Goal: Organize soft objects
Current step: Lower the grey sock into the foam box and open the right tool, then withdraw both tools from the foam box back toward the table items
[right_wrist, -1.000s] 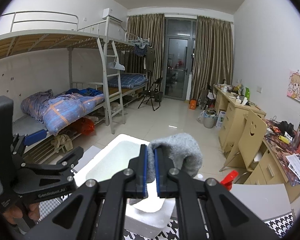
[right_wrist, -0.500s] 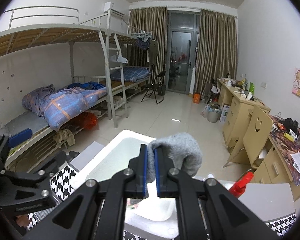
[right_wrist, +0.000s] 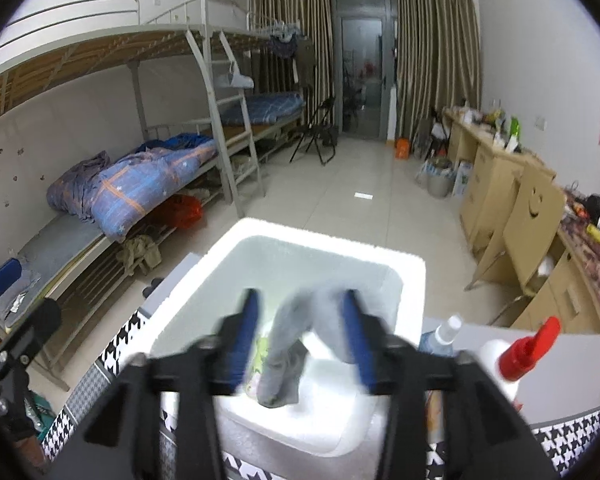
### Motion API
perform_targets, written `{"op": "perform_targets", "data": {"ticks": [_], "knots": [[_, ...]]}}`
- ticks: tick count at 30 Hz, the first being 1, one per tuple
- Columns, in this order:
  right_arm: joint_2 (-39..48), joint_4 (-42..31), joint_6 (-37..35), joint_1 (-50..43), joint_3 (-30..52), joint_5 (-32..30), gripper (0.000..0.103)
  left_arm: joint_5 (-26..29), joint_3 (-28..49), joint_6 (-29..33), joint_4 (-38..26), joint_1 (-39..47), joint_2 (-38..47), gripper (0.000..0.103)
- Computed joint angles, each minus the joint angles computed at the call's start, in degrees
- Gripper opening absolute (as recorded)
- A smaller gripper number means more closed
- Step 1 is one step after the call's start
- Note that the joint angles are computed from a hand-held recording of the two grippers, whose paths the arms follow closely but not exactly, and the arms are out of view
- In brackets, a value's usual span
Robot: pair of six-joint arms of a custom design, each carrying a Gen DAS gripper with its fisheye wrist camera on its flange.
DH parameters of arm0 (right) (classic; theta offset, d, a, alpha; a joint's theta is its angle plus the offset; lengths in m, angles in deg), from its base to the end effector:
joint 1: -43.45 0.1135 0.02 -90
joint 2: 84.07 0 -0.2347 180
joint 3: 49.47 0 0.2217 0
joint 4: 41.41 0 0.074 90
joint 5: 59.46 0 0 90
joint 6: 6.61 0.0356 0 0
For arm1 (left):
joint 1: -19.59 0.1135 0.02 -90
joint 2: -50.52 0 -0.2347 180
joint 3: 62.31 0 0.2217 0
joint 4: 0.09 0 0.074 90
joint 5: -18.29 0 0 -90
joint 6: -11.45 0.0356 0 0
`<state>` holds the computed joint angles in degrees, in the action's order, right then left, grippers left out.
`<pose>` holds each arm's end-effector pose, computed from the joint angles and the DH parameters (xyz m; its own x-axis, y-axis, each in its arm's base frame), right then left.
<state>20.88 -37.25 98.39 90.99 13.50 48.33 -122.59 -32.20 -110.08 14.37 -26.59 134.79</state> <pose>0.2312 0.2365 0.1258 -0.5395 -0.2245 -0.8115 -0.4140 0.9100 0.0235 0.1588 -0.1256 0.1057 -0.3989 -0.0608 -0.9150 -0.1955 0.9805 0.0201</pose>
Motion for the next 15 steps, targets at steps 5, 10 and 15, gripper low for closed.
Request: {"op": "perform_targets", "data": {"ticks": [5,10,15], "knots": [[-2.0,-1.2,0.6,1.0,-1.5,1.2,0.059,0.6,-0.2,0.0,-0.1,0.1,-0.4,0.102],[-6.5,-0.6,1.1,2.7,-4.9,3.2,0.059,0.1,-0.7,-0.9,-1.8,-1.1,-2.5,0.102],[-11.1,-1.8,2.3,5.3,-8.0,6.3,0.061,-2.0,-0.6,-2.6,-5.7,-4.0,-5.2,0.102]]}}
